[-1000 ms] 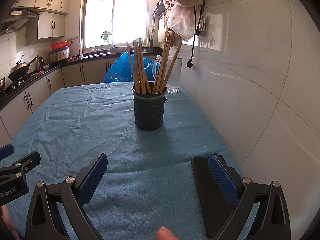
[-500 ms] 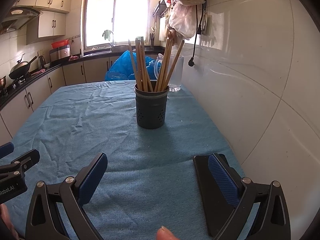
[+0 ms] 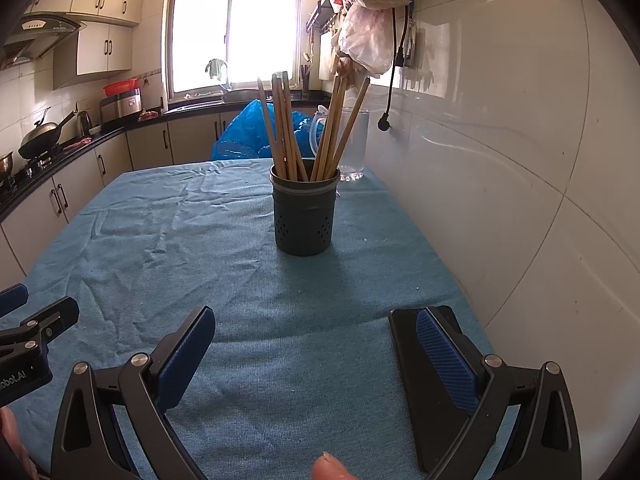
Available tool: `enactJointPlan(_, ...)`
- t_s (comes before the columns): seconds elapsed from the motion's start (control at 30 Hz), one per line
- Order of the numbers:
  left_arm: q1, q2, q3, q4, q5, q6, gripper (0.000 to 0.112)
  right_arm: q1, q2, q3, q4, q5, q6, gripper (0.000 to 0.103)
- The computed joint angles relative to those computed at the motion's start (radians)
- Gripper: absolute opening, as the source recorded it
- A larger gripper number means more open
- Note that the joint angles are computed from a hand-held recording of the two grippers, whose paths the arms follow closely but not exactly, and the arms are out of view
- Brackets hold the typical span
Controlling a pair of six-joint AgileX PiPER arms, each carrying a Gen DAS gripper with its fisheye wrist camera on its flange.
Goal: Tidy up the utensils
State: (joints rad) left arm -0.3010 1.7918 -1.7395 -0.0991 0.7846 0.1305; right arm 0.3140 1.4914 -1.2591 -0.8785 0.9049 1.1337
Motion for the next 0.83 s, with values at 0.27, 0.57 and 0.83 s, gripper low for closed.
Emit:
enactJointPlan(0.27, 0.004, -0.001, 0.001, -0.003, 0.002, -0.002, 0.09, 0.001, 0.002, 0.003, 0.005, -0.002, 0.003, 0.102)
enactJointPlan(0.57, 0.007, -0.002, 0.004, -0.004, 0.0, 0.001, 0.09, 0.002, 0.007, 0.001, 0.013, -0.005, 0.003, 0.102)
enactJointPlan(0.83, 0.071, 0.029, -0.027, 0.005, -0.005, -0.046, 0.09, -0.002, 0.036, -0.013, 0.076, -0.038, -0.04, 0.102)
